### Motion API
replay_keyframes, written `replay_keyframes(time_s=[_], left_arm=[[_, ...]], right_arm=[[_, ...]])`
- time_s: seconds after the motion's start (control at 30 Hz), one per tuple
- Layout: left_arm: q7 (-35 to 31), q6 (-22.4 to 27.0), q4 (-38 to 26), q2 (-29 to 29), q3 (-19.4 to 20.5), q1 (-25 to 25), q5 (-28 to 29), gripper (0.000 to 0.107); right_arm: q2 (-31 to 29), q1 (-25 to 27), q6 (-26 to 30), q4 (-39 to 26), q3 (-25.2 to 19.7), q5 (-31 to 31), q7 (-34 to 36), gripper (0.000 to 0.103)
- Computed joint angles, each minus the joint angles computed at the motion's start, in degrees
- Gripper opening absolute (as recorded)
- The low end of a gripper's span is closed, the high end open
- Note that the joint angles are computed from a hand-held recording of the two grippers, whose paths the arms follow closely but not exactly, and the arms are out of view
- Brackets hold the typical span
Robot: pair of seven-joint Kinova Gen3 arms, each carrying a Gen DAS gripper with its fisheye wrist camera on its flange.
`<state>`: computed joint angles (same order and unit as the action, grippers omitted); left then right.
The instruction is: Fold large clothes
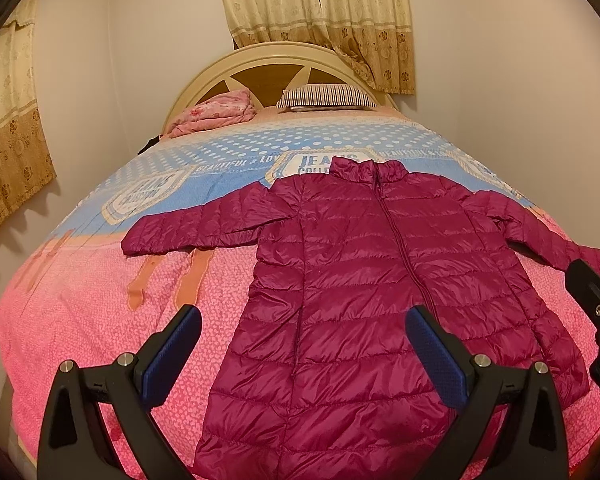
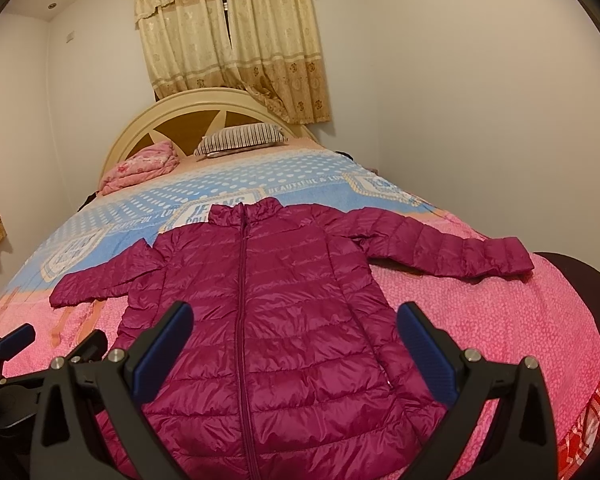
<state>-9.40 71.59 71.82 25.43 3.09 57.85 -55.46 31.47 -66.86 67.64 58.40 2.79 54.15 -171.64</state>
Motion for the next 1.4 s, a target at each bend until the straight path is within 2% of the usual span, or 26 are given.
replay_keyframes(time_s=[1.4], left_arm=[[-0.90,0.34,-0.56,0.24,0.06,0.06,0.69,0.102]], right_arm=[[-0.16,0.18,-0.08,-0.01,-0.13,-0.46,-0.18,0.103]])
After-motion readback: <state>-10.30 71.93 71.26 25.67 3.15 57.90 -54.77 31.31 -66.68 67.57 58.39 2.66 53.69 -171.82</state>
